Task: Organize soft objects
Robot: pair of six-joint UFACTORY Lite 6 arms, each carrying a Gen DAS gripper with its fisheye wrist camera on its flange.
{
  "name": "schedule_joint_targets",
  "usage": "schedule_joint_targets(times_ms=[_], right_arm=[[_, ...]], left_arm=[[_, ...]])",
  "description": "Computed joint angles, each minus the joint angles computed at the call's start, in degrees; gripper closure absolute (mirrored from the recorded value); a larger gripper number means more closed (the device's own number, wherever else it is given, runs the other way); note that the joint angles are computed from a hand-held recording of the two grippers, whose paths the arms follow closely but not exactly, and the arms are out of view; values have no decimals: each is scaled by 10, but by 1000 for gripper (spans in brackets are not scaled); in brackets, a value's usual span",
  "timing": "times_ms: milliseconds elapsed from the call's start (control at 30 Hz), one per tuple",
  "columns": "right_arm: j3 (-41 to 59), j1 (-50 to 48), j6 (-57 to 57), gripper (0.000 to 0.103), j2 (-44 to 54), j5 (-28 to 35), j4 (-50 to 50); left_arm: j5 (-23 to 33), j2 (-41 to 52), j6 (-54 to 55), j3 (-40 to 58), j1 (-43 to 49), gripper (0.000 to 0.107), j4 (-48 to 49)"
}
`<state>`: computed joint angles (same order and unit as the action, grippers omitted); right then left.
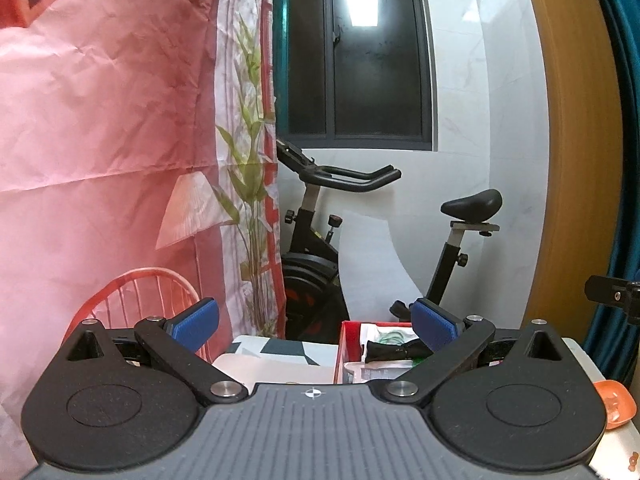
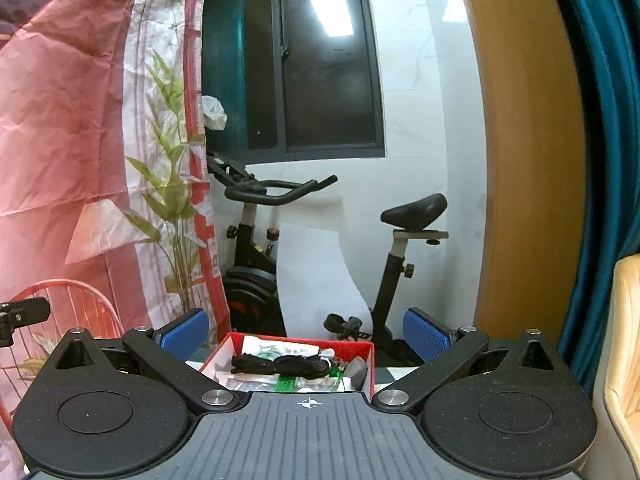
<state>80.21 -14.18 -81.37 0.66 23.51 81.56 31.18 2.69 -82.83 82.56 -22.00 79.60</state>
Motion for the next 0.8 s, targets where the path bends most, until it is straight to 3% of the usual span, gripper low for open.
schedule_joint_targets(times_ms=[800], right_arm=[[3,33,2,0,-1,-38,-34]], left_arm=[[-2,-15,-64,-33,8,4,38]])
